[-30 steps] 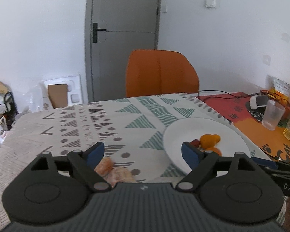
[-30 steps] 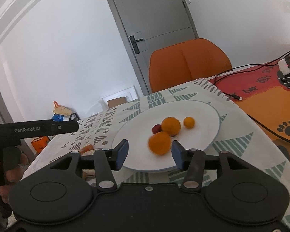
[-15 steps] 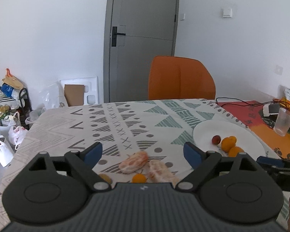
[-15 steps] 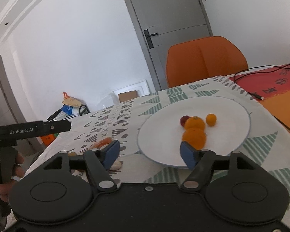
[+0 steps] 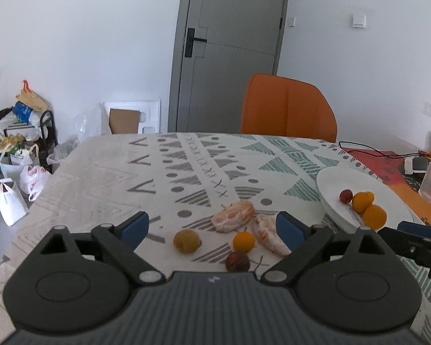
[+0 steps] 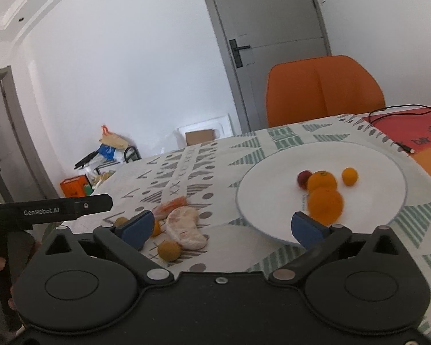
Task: Organize fruits
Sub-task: 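Move both grippers back to the fruit pile, then grasp a dark plum with the left gripper while the right gripper grasps a yellow fruit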
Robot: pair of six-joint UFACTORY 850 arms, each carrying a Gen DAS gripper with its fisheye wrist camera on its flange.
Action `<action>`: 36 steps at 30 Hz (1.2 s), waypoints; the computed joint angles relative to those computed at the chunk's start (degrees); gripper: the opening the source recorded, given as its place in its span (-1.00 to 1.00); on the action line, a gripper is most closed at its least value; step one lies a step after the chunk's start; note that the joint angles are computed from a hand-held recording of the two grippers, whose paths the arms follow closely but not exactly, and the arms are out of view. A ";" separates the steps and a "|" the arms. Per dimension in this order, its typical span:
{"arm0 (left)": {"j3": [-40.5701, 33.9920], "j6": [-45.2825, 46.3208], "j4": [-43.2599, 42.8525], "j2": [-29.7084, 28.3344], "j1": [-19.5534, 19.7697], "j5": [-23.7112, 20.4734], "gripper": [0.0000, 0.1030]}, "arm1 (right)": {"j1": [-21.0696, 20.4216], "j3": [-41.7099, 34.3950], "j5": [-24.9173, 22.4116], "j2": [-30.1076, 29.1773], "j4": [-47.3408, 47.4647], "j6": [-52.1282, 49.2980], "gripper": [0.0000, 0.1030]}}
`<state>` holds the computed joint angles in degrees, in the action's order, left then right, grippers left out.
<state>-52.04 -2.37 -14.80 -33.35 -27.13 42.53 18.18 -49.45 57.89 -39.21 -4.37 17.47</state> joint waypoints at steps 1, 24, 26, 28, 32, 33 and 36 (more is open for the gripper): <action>0.03 -0.37 0.35 -0.12 0.21 -0.13 0.83 | 0.22 -0.19 -0.34 -0.10 -0.01 -0.11 1.00; -1.27 -6.18 6.67 -3.18 3.74 -2.76 0.51 | 2.39 -8.57 -12.35 -4.63 -8.69 3.08 0.14; -1.36 -6.31 6.65 -3.30 3.96 -3.22 0.48 | 2.64 -9.48 -13.36 -5.14 -9.65 3.65 0.04; -1.41 -6.49 6.64 -3.47 4.28 -3.29 0.48 | 2.94 -10.57 -14.45 -5.84 -10.19 4.18 -0.09; -1.59 -7.97 8.42 -3.66 4.96 -3.79 0.45 | 3.72 -11.77 -15.21 -6.49 -8.91 2.46 -0.35; -1.57 -8.25 8.81 -3.60 4.99 -3.81 0.45 | 3.71 -11.90 -15.37 -6.53 -8.94 2.51 -0.51; -1.42 -9.37 10.53 -3.46 4.94 -3.35 0.45 | 3.55 -11.64 -15.04 -6.46 -9.11 3.33 -0.52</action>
<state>-53.46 -11.73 -4.27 -36.81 -22.20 39.18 21.73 -61.08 42.85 -45.66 -13.48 20.80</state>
